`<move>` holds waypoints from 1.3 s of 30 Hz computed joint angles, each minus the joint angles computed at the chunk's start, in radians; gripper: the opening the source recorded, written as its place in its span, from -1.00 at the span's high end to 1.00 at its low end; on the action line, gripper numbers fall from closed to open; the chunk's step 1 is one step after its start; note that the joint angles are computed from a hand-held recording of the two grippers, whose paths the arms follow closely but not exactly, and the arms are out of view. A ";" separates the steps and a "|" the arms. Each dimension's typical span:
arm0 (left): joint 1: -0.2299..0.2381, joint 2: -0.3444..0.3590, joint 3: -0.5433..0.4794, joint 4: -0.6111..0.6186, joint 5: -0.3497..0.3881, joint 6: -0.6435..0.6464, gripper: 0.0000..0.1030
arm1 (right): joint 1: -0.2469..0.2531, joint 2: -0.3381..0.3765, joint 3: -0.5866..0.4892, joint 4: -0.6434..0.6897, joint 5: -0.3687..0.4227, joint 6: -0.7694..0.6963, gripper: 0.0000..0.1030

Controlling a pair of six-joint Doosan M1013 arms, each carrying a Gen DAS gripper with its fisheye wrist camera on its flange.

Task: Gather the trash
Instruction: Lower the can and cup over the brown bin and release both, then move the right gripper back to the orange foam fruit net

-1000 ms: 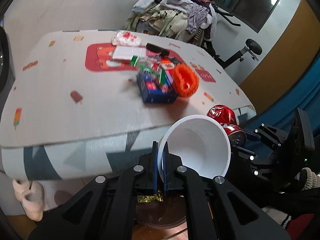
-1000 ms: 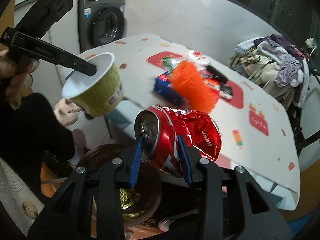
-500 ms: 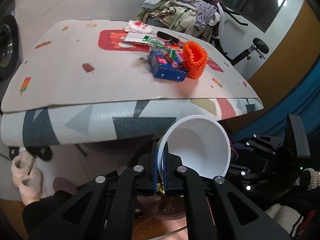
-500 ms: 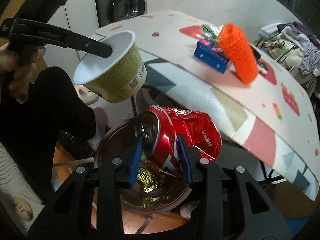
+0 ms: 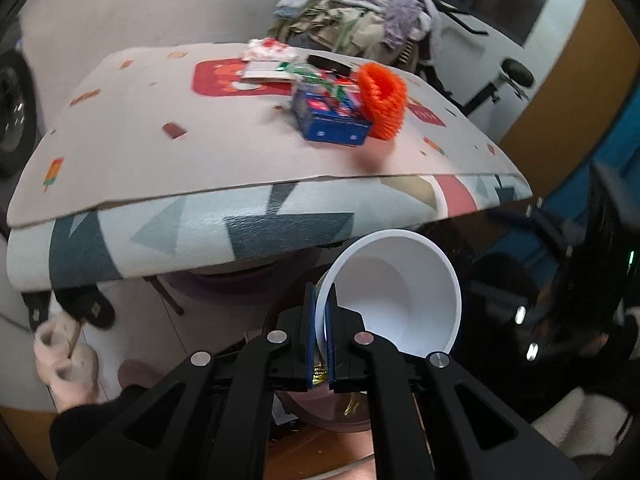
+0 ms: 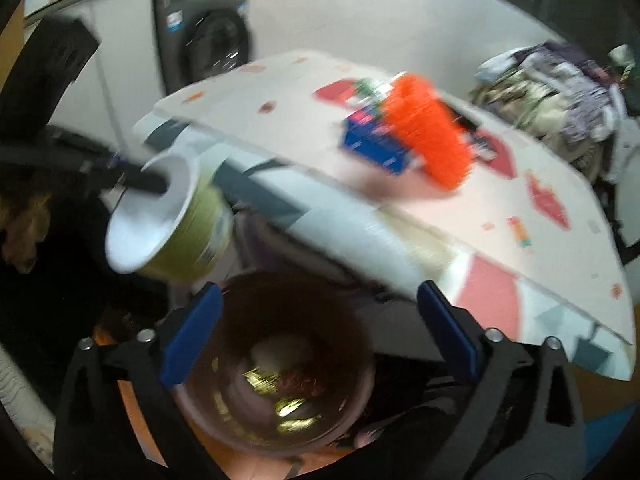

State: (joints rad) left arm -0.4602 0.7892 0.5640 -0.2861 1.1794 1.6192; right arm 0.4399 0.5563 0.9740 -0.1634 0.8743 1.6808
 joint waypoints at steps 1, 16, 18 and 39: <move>-0.002 0.001 0.000 0.004 -0.003 0.013 0.91 | 0.002 -0.006 0.010 -0.044 -0.022 0.022 -0.89; -0.024 0.032 0.013 -0.005 0.020 0.148 0.91 | -0.027 -0.019 0.054 -0.150 -0.060 0.241 -0.89; -0.026 0.038 0.004 0.002 0.034 0.146 0.91 | -0.030 -0.018 0.053 -0.139 -0.058 0.241 -0.89; -0.045 -0.006 0.080 0.102 -0.072 0.123 -0.58 | -0.027 -0.016 0.049 -0.144 -0.053 0.241 -0.89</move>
State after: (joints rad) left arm -0.5055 0.7827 0.6437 -0.1836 1.1078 1.7424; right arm 0.4132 0.5399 1.0233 -0.3075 0.8215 1.9213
